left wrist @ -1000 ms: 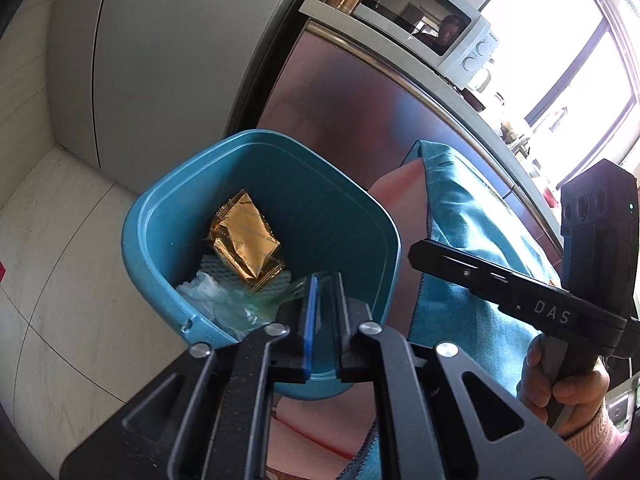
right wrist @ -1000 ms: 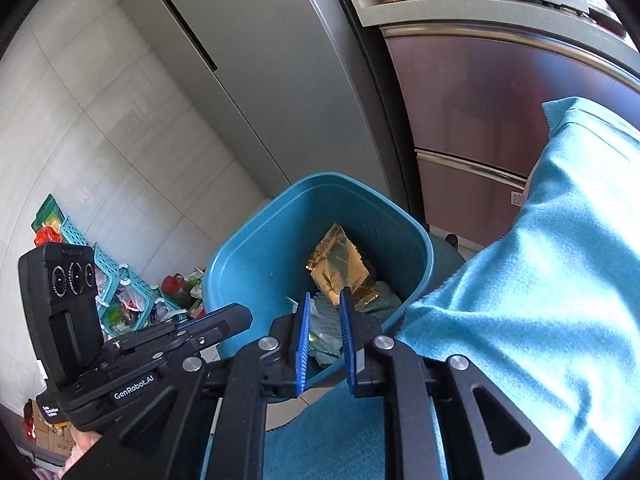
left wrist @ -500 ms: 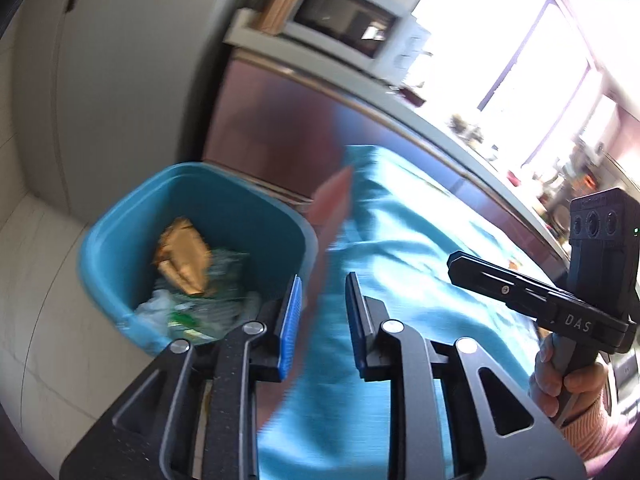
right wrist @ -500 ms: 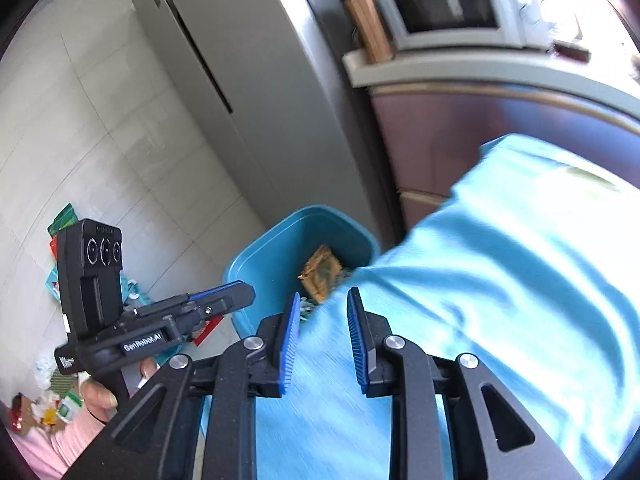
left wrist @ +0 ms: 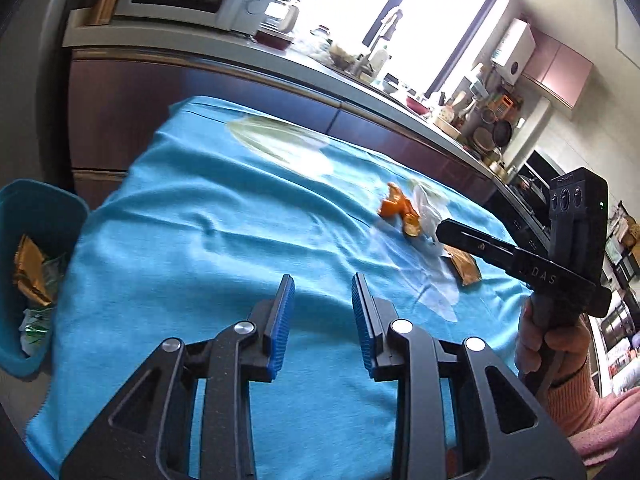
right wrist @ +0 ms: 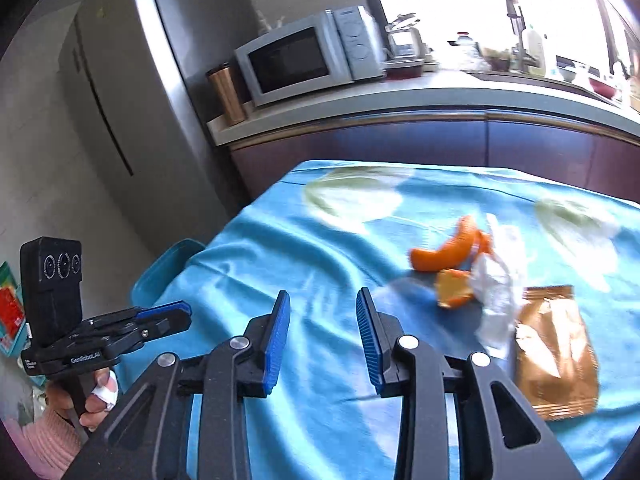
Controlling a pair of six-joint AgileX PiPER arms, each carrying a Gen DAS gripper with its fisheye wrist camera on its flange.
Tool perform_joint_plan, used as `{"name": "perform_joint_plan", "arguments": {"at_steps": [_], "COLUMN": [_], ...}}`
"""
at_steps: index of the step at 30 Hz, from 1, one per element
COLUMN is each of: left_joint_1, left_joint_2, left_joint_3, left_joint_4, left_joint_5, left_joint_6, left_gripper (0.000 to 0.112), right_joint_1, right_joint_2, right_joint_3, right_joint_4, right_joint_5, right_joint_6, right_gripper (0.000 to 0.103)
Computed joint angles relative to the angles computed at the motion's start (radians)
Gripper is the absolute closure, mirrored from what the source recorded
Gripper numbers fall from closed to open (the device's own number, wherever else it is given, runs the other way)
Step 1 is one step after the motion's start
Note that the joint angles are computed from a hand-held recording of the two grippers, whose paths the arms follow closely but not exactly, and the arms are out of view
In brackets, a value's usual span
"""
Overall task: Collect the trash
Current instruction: 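Return to the table and grasp the white tissue with the right gripper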
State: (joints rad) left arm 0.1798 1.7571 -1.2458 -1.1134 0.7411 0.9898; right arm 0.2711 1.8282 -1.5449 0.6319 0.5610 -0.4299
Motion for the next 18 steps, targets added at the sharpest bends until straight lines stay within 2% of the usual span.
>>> {"name": "perform_joint_plan", "arguments": {"at_steps": [4,5,7,14,16,18], "left_joint_1": [-0.101,-0.122,-0.158,-0.244,-0.262,-0.273], "left_joint_2": [0.026,0.035,0.051,0.136,0.166,0.208], "left_joint_3": [-0.031,-0.042,-0.06,-0.207,-0.259,-0.328], "left_joint_4": [0.02,0.025,0.04,0.182,0.241,0.305], "left_joint_5": [-0.025,-0.032,-0.046,-0.063,-0.067,-0.054], "left_joint_6": [-0.029,-0.037,-0.057,-0.215,-0.272,-0.338], "left_gripper": [0.083,0.083,0.083,0.084,0.084,0.083], "right_joint_1": [-0.06,-0.076,-0.097,-0.109,-0.113,-0.124], "right_joint_2": [0.002,0.007,0.03,0.126,0.142,0.15], "right_joint_3": [0.038,0.036,0.012,-0.089,-0.099,-0.103], "right_joint_4": [-0.106,-0.116,-0.158,-0.216,-0.221,-0.179], "right_joint_5": [-0.072,-0.076,-0.071,-0.034,-0.026,-0.019], "right_joint_6": [0.103,0.104,0.137,0.177,0.188,0.16], "right_gripper": [0.07,0.067,0.061,0.062,0.064,0.073]}}
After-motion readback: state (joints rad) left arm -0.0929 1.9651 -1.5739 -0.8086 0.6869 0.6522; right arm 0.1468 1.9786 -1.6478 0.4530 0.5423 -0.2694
